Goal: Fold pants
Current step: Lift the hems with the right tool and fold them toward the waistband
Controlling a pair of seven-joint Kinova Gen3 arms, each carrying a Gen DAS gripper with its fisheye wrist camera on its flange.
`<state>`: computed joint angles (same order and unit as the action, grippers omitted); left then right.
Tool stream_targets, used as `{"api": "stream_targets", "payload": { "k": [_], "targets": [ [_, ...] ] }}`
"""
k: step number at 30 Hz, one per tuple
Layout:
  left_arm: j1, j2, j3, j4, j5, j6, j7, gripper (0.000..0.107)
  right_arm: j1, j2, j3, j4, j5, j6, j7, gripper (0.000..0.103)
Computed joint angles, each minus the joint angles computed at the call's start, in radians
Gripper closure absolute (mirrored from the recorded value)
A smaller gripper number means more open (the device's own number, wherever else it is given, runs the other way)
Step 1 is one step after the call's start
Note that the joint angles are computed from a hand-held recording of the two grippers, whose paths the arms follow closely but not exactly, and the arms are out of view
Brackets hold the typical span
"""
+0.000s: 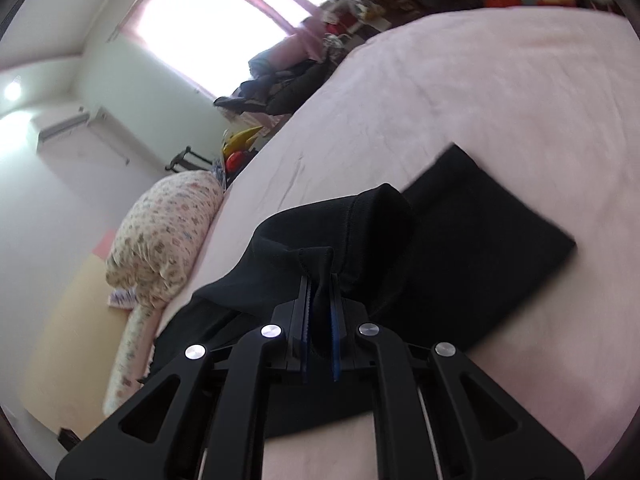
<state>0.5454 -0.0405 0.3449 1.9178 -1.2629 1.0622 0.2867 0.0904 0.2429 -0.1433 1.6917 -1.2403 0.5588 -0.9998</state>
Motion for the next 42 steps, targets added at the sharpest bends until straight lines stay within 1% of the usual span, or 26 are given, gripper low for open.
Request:
{"api": "stream_targets", "payload": {
  "k": [2, 4, 6, 8, 10, 11, 12, 13, 14, 15, 17, 19, 21, 23, 25, 27, 29, 31, 33, 35, 36, 37, 39, 40, 41, 42],
  "targets": [
    [0.002, -0.015, 0.007, 0.009, -0.016, 0.023, 0.037, 0.006, 0.031, -0.032, -0.043, 0.042, 0.004, -0.032, -0.050, 0.095],
    [-0.001, -0.028, 0.013, 0.015, -0.026, 0.047, 0.065, 0.006, 0.012, -0.055, -0.031, 0.076, 0.023, -0.070, -0.131, 0.095],
    [-0.009, -0.035, 0.017, 0.014, -0.019, 0.066, 0.080, 0.006, -0.058, -0.051, 0.049, 0.097, 0.055, -0.089, -0.212, 0.095],
    [-0.024, -0.037, 0.008, -0.005, 0.029, 0.084, 0.065, 0.006, -0.117, -0.021, 0.119, 0.089, 0.102, -0.068, -0.294, 0.094],
    [-0.045, -0.050, -0.010, -0.016, 0.086, 0.061, 0.041, 0.006, -0.188, -0.021, 0.200, 0.059, 0.183, -0.036, -0.372, 0.092],
    [-0.059, -0.057, -0.016, -0.018, 0.109, 0.049, 0.032, 0.006, -0.213, -0.026, 0.231, 0.043, 0.224, -0.015, -0.410, 0.085],
    [-0.070, -0.062, -0.016, -0.020, 0.129, 0.045, 0.028, 0.006, -0.225, -0.034, 0.244, 0.036, 0.261, -0.006, -0.451, 0.081],
    [-0.084, -0.071, -0.020, -0.017, 0.147, 0.038, 0.026, 0.006, -0.239, -0.047, 0.253, 0.040, 0.293, -0.013, -0.492, 0.071],
    [-0.097, -0.075, -0.017, -0.018, 0.158, 0.040, 0.026, 0.006, -0.252, -0.068, 0.259, 0.056, 0.322, -0.037, -0.532, 0.059],
    [-0.111, -0.081, -0.018, -0.021, 0.175, 0.042, 0.024, 0.006, -0.254, -0.092, 0.247, 0.080, 0.353, -0.076, -0.572, 0.057],
    [-0.137, -0.095, -0.019, -0.013, 0.194, 0.026, 0.030, 0.006, -0.213, -0.144, 0.170, 0.119, 0.376, -0.155, -0.601, 0.056],
    [-0.162, -0.112, -0.016, -0.002, 0.208, 0.004, 0.048, 0.006, -0.160, -0.176, 0.077, 0.120, 0.371, -0.183, -0.566, 0.056],
    [-0.188, -0.134, -0.020, 0.010, 0.229, -0.038, 0.053, 0.006, -0.109, -0.172, -0.015, 0.075, 0.305, -0.146, -0.484, 0.056],
    [-0.212, -0.151, -0.015, 0.018, 0.251, -0.062, 0.041, 0.006, -0.065, -0.104, -0.107, -0.004, 0.224, -0.065, -0.420, 0.057],
    [-0.237, -0.165, -0.007, 0.024, 0.263, -0.087, 0.034, 0.006, -0.056, -0.011, -0.178, -0.078, 0.143, 0.013, -0.405, 0.057],
    [-0.267, -0.183, 0.000, 0.038, 0.267, -0.110, 0.047, 0.006, -0.109, 0.081, -0.182, -0.137, 0.082, 0.043, -0.430, 0.057],
    [-0.299, -0.196, 0.006, 0.045, 0.279, -0.123, 0.059, 0.006, -0.186, 0.161, -0.150, -0.212, 0.084, 0.065, -0.500, 0.057],
    [-0.332, -0.213, 0.005, 0.061, 0.289, -0.151, 0.071, 0.006, -0.269, 0.228, -0.105, -0.280, 0.091, 0.051, -0.581, 0.057],
    [-0.361, -0.215, 0.009, 0.060, 0.303, -0.152, 0.053, 0.006, -0.362, 0.274, -0.022, -0.339, 0.100, 0.041, -0.663, 0.057],
    [-0.387, -0.212, 0.022, 0.058, 0.314, -0.150, 0.042, 0.006, -0.411, 0.284, 0.005, -0.351, 0.150, -0.019, -0.744, 0.057],
    [-0.396, -0.211, 0.030, 0.056, 0.316, -0.147, 0.040, 0.006, -0.416, 0.291, -0.003, -0.349, 0.164, -0.060, -0.771, 0.057],
    [-0.405, -0.202, 0.042, 0.048, 0.317, -0.131, 0.038, 0.006, -0.405, 0.297, -0.030, -0.345, 0.163, -0.100, -0.781, 0.058],
    [-0.409, -0.193, 0.046, 0.041, 0.322, -0.120, 0.029, 0.006, -0.353, 0.310, -0.116, -0.337, 0.180, -0.160, -0.779, 0.058],
    [-0.407, -0.193, 0.036, 0.041, 0.330, -0.131, 0.018, 0.006, -0.340, 0.324, -0.142, -0.352, 0.213, -0.167, -0.797, 0.059],
    [-0.407, -0.197, 0.026, 0.045, 0.338, -0.149, 0.009, 0.006, -0.338, 0.335, -0.150, -0.366, 0.233, -0.161, -0.815, 0.060],
    [-0.408, -0.201, 0.018, 0.048, 0.348, -0.167, 0.001, 0.006, -0.326, 0.351, -0.176, -0.380, 0.237, -0.167, -0.816, 0.061]
  ]
}}
